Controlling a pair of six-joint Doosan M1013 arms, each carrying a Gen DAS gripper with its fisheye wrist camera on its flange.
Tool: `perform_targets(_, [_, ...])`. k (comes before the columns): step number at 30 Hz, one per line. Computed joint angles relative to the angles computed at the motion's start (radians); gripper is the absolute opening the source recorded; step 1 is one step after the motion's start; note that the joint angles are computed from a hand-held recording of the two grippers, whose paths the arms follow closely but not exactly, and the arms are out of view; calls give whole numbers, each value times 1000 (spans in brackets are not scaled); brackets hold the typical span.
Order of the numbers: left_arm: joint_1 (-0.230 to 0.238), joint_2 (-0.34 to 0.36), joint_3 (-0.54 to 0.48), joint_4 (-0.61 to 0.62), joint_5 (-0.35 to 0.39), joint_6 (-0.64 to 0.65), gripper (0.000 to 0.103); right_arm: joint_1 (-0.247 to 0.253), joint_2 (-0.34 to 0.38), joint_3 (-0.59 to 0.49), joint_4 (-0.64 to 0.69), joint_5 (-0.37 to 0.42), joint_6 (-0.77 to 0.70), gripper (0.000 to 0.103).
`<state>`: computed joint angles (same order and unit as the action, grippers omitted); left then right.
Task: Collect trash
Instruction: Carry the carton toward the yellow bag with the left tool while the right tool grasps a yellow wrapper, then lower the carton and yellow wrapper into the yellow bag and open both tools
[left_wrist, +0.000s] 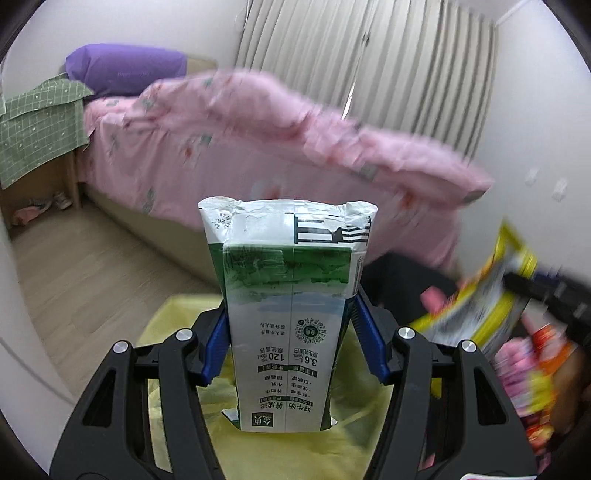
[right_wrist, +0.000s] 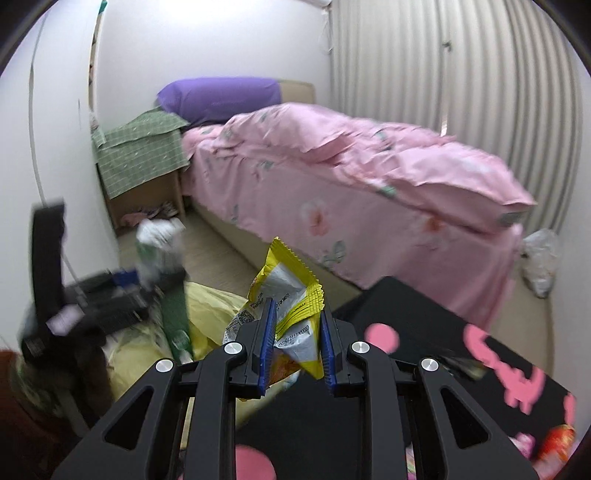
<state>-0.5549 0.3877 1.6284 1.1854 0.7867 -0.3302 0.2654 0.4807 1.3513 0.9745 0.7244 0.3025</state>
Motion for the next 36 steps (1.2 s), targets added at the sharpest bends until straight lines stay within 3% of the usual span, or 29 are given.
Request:
perform_targets(2, [14,10,1,-118,-14,67,56,20,33,-38,-44,22,29,21])
perform_targets(5, [4,9,9,-198,31,125,56,41,71,-76,-106,80,40,21])
perform_targets(10, [4,-15,54,-256,-4,135,56,62,111,-109,-186,173,61,21])
perform_targets(15, [20,-50,111,-213,-117,-18,56,77,122,-112,-232,176,81,21])
perform_targets(19, [38,-45,107,-219,-209,-31,56,81,111,-95,-320,147,122,21])
perform_targets(23, [43,-38,89,-223,-237,-6,56,72,110,-96,-371,139,154,21])
perform_targets(29, [39,-55,91,-224,-236,-7,57,55,106,-101,-281,161,119,21])
perform_targets(31, [43,-71,105,-212,-265,-31,62,57,105,-100,-259,161,99,22])
perform_targets(33, [38,-83,109,-188,-247,-57,78,58,113,-110,-243,189,94,30])
perform_targets(36, [27,-92,105,-166,-199,-68,80,56,124,-125,-229,233,95,42])
